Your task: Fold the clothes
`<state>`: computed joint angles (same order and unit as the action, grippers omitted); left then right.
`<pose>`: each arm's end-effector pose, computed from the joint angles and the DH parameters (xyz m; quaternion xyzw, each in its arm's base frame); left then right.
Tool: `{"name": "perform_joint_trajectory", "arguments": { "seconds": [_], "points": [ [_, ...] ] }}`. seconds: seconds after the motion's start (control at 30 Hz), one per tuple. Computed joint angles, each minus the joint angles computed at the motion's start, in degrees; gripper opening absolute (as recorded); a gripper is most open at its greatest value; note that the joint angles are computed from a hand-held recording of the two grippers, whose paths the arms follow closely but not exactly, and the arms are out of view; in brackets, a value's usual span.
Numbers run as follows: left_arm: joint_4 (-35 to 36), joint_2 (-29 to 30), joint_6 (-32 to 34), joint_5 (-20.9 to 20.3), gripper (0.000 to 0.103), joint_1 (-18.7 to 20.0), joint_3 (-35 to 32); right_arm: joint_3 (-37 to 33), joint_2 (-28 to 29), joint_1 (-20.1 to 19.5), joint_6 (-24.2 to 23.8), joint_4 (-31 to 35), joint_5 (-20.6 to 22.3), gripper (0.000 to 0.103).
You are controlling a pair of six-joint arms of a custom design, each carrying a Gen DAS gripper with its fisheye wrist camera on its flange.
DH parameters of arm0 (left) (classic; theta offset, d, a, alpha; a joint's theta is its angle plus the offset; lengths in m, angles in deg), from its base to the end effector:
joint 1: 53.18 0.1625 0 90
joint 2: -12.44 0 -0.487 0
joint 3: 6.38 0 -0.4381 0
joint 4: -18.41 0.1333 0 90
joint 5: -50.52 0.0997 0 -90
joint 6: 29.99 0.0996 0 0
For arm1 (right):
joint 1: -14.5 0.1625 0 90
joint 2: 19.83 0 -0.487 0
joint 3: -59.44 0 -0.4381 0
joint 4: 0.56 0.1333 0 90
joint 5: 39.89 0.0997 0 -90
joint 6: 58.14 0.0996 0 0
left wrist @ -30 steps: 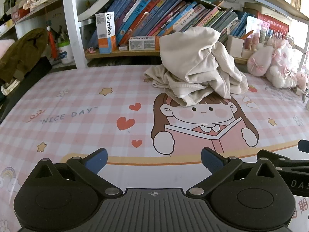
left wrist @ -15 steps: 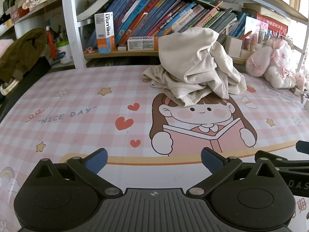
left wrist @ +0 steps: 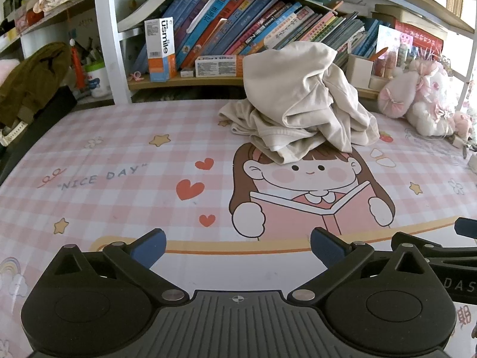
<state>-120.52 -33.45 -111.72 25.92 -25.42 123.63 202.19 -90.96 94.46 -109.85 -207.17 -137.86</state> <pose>-0.2864 -0.4037 -0.0150 0.0252 0.8182 -0.4111 0.4012 0.0417 -0.4500 0.2083 0.3030 -0.8709 0.2946 0.2510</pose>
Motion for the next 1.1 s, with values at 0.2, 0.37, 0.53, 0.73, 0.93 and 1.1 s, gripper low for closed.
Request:
{"name": "perform_joint_trajectory", "arguments": {
  "seconds": [0.2,0.37,0.53,0.73,0.93,1.1],
  "points": [
    [2.7,0.0,-1.8,0.2,0.103,-0.1,-0.6,0.1,-0.1,-0.1,-0.1,0.1,0.1,0.103],
    [2.8,0.1,-1.3,0.5,0.103,-0.1,-0.8,0.1,0.0,-0.1,-0.1,0.1,0.1,0.103],
    [3.7,0.0,-1.8,0.7,0.103,-0.2,-0.9,0.1,-0.1,-0.1,-0.1,0.3,0.1,0.103],
    [4.1,-0.2,-2.2,0.2,0.103,-0.2,-0.9,0.1,-0.3,-0.1,-0.1,0.6,0.1,0.103],
    [-0.8,-0.2,0.8,-1.0,0.103,-0.1,0.0,0.1,-0.5,-0.1,0.5,1.1,-0.4,0.103],
    [1.0,-0.3,-0.6,-0.5,0.103,-0.5,-0.2,0.3,-0.9,-0.1,0.5,1.3,-0.2,0.103]
  ]
}}
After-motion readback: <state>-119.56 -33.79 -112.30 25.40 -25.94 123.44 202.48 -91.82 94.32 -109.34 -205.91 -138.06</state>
